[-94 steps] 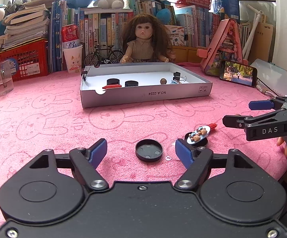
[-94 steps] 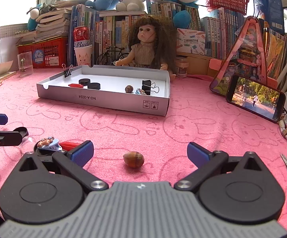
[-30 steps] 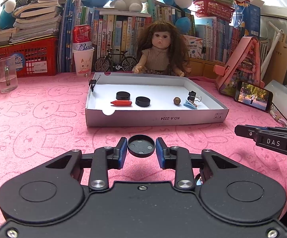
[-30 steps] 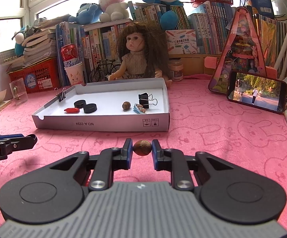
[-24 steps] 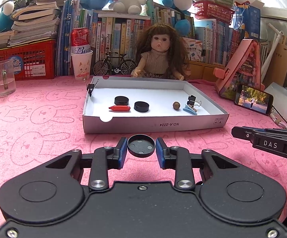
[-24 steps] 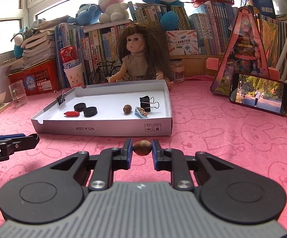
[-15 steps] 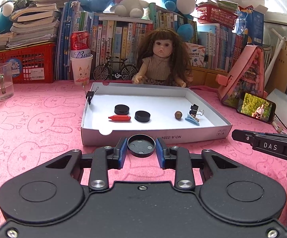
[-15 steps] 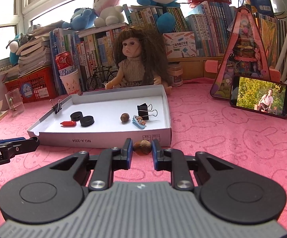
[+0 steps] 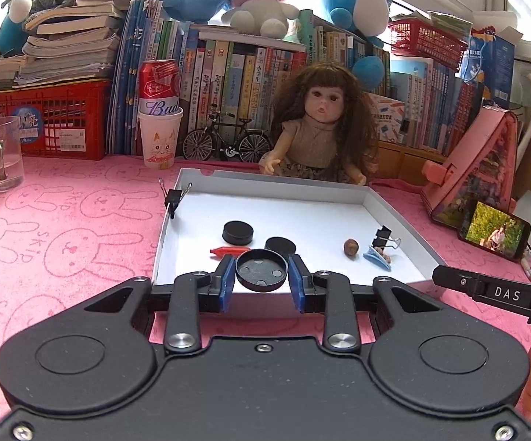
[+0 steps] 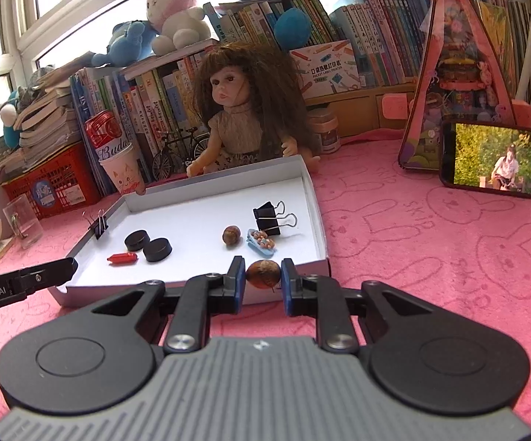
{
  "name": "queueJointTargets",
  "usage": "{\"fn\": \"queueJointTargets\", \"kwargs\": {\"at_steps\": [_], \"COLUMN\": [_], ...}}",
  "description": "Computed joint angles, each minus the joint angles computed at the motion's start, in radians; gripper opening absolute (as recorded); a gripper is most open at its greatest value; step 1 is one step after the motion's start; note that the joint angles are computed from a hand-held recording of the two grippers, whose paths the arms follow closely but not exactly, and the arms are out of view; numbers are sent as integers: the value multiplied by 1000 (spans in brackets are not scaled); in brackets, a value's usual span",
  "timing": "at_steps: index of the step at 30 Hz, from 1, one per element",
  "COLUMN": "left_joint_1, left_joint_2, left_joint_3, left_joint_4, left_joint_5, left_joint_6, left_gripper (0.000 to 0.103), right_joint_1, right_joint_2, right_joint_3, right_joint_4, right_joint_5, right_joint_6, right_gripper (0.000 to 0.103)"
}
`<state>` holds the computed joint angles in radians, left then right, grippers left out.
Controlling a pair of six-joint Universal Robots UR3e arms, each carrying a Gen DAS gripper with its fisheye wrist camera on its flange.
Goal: Organize rigid objects
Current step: 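Carry the lid and the acorn over the white tray with both tools, then lower the lid into the tray and open the left tool while the right tool drops the acorn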
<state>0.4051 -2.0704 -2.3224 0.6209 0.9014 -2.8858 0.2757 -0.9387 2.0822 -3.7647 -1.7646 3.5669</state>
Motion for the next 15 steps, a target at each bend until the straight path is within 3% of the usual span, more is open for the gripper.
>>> {"fn": "queueJointTargets", "kwargs": {"at_steps": [8,15], "left_joint_1": [-72,-127], "left_joint_2": [-87,-163], "left_joint_3": [189,305], "left_joint_4": [-93,-134], "left_joint_5": [88,164], "left_joint_6": [-66,-81], "left_gripper": [29,29], "right_joint_1": [-38,-23], "right_joint_2": [35,119], "right_joint_3": [-112,-267], "right_joint_4": [77,170], "right_joint_5": [73,51], "right_joint_6": [26,8], "right_gripper": [24,24]}}
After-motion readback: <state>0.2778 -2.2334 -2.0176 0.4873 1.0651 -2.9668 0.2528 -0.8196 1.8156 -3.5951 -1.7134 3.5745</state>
